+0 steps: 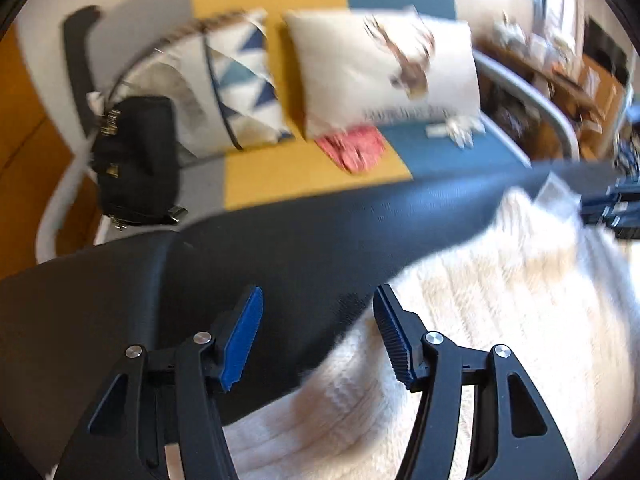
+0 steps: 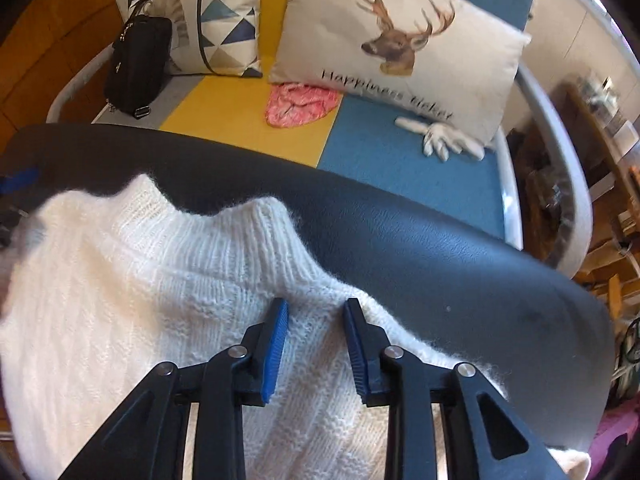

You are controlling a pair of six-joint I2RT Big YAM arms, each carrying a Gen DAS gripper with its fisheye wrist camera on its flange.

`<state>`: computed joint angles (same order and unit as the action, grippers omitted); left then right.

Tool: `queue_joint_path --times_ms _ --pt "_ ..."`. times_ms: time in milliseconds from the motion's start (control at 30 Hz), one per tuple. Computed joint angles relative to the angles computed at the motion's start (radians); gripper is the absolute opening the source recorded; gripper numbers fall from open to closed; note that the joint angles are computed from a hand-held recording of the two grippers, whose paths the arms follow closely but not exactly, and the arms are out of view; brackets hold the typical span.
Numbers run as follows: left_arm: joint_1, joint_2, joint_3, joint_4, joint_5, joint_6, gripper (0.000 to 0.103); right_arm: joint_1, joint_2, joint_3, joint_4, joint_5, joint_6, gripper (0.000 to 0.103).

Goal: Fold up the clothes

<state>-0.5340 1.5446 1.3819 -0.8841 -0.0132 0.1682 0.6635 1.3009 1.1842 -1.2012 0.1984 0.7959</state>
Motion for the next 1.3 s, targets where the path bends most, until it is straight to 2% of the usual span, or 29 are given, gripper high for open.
queue_joint_path --times_ms 67,133,167,200,233,300,400,433,467,533,600,700,800,867,933,1133,1267,1300 --pt "-0.007 -0.005 -0.02 0.048 -0.011 0.001 0.07 -0.018 -0.028 -0.025 0.028 -0.059 -0.018 0.032" --pt "-0.013 -0.008 -0.031 0.062 -0.022 -0.009 0.069 -0.017 -0.04 -0.048 0.055 -0.054 -0.028 0.026" --pt "-0.017 -0.017 -0.044 0.076 -0.017 -0.006 0.058 -0.014 -0.042 -0.053 0.066 -0.046 -0.023 0.017" --pt "-0.022 -0.025 -0.057 0.092 -0.009 0.001 0.038 -0.007 -0.039 -0.051 0.073 -0.033 -0.007 0.008" --pt "-0.039 -0.038 -0.078 0.127 -0.069 -0.001 0.032 0.002 -0.029 -0.043 0.073 -0.011 0.003 0.007" --pt "-0.065 -0.068 -0.121 0.204 -0.201 -0.003 0.003 0.024 -0.001 -0.011 0.062 0.049 0.006 0.004" --pt "-0.047 -0.097 -0.146 0.3 -0.287 -0.083 0.002 0.034 -0.023 -0.001 0.136 0.139 0.031 0.003" --pt "-0.029 -0.101 -0.144 0.315 -0.287 -0.123 0.002 0.036 -0.031 0.0 0.155 0.173 0.038 0.003" --pt "-0.016 -0.093 -0.132 0.311 -0.301 -0.15 0.002 0.032 -0.019 0.006 0.139 0.197 0.043 0.003" --pt "-0.002 -0.079 -0.112 0.256 -0.265 -0.166 0.003 0.012 0.037 0.024 0.07 0.209 0.059 0.003" --pt "0.013 -0.065 -0.093 0.199 -0.219 -0.175 0.011 -0.003 0.07 0.025 0.032 0.199 0.082 0.006" --pt "0.027 -0.13 -0.159 0.197 -0.183 -0.167 0.015 0.03 0.025 0.008 0.044 0.261 0.134 0.021" --pt "0.052 -0.213 -0.228 0.196 -0.132 -0.174 0.021 0.101 -0.011 0.013 0.052 0.307 0.134 0.022" --pt "0.079 -0.281 -0.278 0.177 -0.11 -0.186 0.021 0.167 -0.023 0.026 0.095 0.277 0.097 0.022" --pt "0.116 -0.337 -0.321 0.155 -0.085 -0.186 0.023 0.231 0.001 0.06 0.137 0.211 0.059 0.022" --pt "0.246 -0.464 -0.422 0.083 -0.037 -0.135 0.032 0.387 0.181 0.205 0.227 0.079 0.032 0.022" --pt "0.297 -0.456 -0.455 0.094 -0.098 -0.103 0.033 0.396 0.322 0.317 0.237 -0.003 0.015 0.022" --pt "0.308 -0.447 -0.461 0.101 -0.111 -0.099 0.039 0.39 0.36 0.346 0.233 -0.026 0.01 0.022"
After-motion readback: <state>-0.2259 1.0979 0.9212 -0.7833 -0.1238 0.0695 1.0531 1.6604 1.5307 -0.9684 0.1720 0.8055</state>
